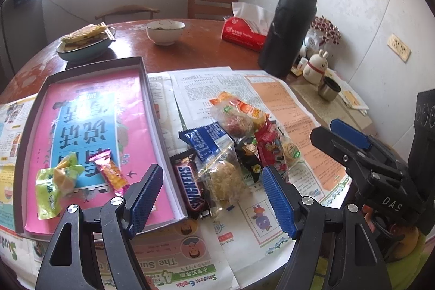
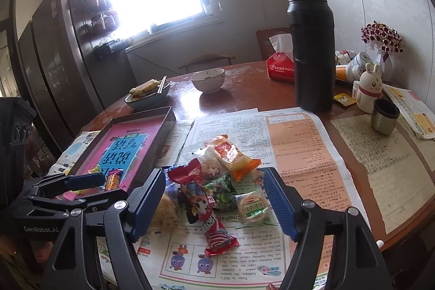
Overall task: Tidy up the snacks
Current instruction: 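Move both grippers back from the tray to the snack pile, then grasp the red candy packet with the right gripper while the left grasps the clear meat floss bag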
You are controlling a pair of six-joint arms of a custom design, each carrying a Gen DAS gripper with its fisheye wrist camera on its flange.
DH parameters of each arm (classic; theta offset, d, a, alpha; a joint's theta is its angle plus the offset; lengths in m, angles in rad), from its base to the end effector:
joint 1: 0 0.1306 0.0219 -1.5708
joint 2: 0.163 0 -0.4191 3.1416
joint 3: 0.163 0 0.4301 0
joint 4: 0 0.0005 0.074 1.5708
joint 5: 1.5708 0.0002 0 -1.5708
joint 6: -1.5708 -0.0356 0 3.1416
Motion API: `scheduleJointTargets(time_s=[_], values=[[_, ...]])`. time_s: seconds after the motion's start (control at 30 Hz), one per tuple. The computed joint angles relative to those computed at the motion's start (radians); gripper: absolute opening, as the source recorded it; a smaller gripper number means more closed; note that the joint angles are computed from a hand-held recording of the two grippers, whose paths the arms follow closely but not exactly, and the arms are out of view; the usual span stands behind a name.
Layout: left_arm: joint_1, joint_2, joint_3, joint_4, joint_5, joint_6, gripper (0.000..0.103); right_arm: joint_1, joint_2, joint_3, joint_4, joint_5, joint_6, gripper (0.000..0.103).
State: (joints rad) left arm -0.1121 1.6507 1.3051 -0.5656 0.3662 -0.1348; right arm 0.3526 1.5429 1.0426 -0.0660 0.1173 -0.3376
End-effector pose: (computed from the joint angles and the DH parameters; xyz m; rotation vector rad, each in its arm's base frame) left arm 0.5877 -0.0795 0.3068 0.4548 2.4070 -0.4432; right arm 0.5158 0.1848 0.2807 0.0531 2.1450 0.2799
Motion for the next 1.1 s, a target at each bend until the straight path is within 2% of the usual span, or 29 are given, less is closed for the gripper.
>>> scheduleJointTargets(time_s=[0.3, 0.53, 0.8, 0.9, 1.07, 1.1], values=[[-0.029, 0.013, 0.0, -0.02, -0.055, -0.093, 0.077, -0.011, 0.001, -0.008, -0.014, -0.014, 0.013, 0.074], [-0.052, 0.027, 0.007, -0.031, -0.141, -0.245, 0.077, -0.014, 0.018, 0.001, -0.053, -0.035, 0.047, 0.074], [-0.066, 0.067, 0.06, -0.071, -0.159, -0.389, 0.077, -0.01, 0.049, 0.021, -0.116, -0.076, 0.12, 0.074], [-0.067, 0.087, 0.085, -0.114, -0.151, -0.441, 0.077, -0.008, 0.067, 0.032, -0.139, -0.082, 0.153, 0.074], [-0.071, 0.109, 0.109, -0.145, -0.153, -0.474, 0.077, 0.0, 0.095, 0.049, -0.159, -0.09, 0.187, 0.055], [-0.073, 0.112, 0.111, -0.146, -0.156, -0.477, 0.077, 0.001, 0.102, 0.052, -0.162, -0.095, 0.194, 0.054]])
